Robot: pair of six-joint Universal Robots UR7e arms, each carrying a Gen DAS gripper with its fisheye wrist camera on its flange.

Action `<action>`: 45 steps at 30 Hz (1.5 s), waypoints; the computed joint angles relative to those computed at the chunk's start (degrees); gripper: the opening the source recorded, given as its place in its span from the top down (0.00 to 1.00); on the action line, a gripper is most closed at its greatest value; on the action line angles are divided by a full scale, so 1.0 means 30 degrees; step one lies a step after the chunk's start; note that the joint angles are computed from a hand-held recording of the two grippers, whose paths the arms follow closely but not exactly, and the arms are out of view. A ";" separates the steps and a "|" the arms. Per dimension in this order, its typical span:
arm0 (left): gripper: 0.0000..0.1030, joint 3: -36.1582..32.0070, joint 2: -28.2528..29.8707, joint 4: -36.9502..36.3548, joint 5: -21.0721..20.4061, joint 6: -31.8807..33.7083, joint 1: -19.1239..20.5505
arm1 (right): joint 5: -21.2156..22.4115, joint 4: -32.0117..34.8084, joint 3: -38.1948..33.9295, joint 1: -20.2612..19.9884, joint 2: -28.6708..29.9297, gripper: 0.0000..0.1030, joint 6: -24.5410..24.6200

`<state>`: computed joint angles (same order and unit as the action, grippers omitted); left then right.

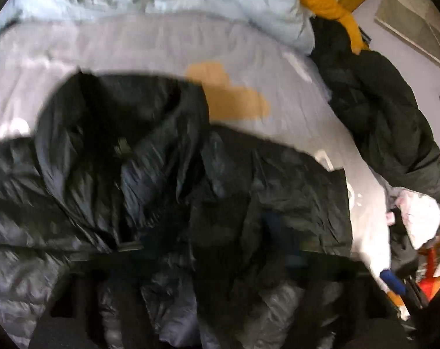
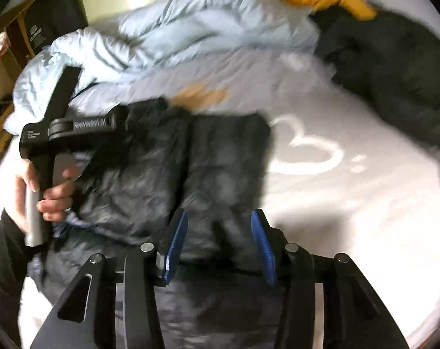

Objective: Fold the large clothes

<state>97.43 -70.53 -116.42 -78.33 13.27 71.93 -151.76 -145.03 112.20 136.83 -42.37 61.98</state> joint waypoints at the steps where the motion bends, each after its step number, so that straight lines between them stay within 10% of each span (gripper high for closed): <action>1: 0.88 0.0112 -0.0231 -0.0052 -0.0186 0.0323 -0.0024 | -0.0539 0.1105 -0.0099 0.0150 -0.0103 0.53 0.0783; 7: 0.98 0.2800 -0.3979 -0.5395 0.1531 0.3813 -0.1152 | -0.0963 0.0637 -0.0047 0.0011 -0.0090 0.53 0.1495; 17: 0.85 0.5610 -0.6708 -1.7292 0.8642 1.1931 -0.0106 | -0.0193 -0.6033 -0.0083 -0.0195 0.1434 0.53 -0.3210; 27: 0.63 0.5559 -0.6314 -1.6303 0.8863 1.2907 0.2253 | 0.1524 0.0818 -0.1820 -0.1949 0.2205 0.53 -0.0874; 34: 0.40 0.4442 -0.6215 -1.5529 0.6726 1.2160 0.3544 | 0.2194 0.1233 -0.1195 -0.3202 0.1635 0.53 0.0387; 38: 0.42 0.3737 -0.4592 -1.6466 0.9434 1.1930 0.3554 | 0.0760 0.4502 -0.1705 -0.3011 0.1392 0.53 0.4316; 41: 0.45 0.2442 -0.4757 -1.2599 0.8814 0.8575 0.3576 | 0.0410 0.0903 -0.1372 -0.2109 0.1692 0.53 0.1696; 45: 0.45 0.2618 -0.5703 -1.4230 0.7286 0.9835 0.3328 | 0.2962 -0.5045 -0.1505 -0.1336 0.2657 0.53 -0.4538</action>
<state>105.29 -87.64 -159.11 -56.47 42.78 81.92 -142.88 -160.17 107.68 132.82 -34.40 48.37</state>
